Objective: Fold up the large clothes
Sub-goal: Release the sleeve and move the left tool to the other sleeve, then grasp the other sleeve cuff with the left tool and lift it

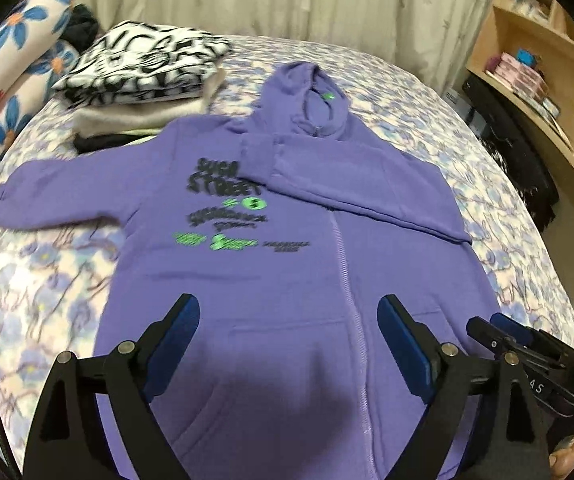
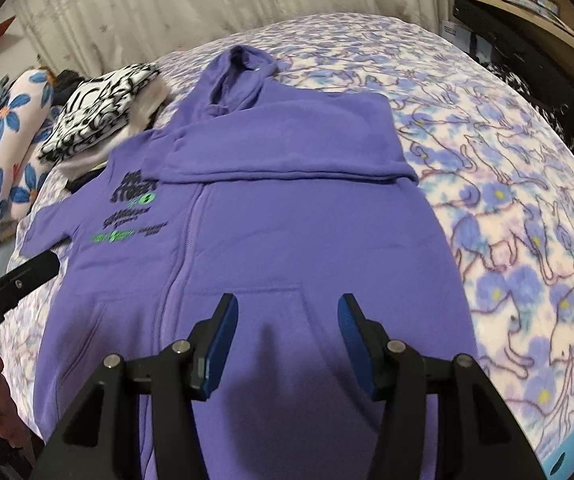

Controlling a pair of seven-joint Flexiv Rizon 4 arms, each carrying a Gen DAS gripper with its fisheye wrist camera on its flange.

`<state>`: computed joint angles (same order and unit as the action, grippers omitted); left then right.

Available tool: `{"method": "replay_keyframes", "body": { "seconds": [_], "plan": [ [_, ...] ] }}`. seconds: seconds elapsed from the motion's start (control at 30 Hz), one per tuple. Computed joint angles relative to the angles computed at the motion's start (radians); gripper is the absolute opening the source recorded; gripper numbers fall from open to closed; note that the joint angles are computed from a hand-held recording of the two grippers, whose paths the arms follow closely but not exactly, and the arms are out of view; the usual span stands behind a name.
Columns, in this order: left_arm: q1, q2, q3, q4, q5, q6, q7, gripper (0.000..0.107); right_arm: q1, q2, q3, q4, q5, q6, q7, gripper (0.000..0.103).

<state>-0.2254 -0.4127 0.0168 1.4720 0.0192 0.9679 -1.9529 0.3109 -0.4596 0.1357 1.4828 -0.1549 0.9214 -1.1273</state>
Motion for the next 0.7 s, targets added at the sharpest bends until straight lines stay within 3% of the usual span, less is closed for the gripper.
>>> {"method": "replay_keyframes", "body": {
  "seconds": [0.27,0.53,0.63,0.7],
  "plan": [
    [0.026,0.134,0.048,0.181,0.055,0.066,-0.08,0.089,0.051,0.021,0.002,0.023,-0.064,0.022,-0.007,0.052],
    [0.114,0.233,0.068,0.317,0.075,0.07,-0.124,0.089,0.103,-0.029,0.017,-0.058,-0.088,0.0,-0.041,0.052],
    [0.161,0.25,0.071,0.354,0.045,0.081,-0.125,0.089,0.131,-0.063,0.016,-0.113,-0.099,-0.016,-0.056,0.052],
    [0.204,0.251,0.062,0.387,-0.032,0.108,-0.069,0.089,0.15,-0.089,0.014,-0.155,-0.105,-0.025,-0.065,0.052]
  ]
}}
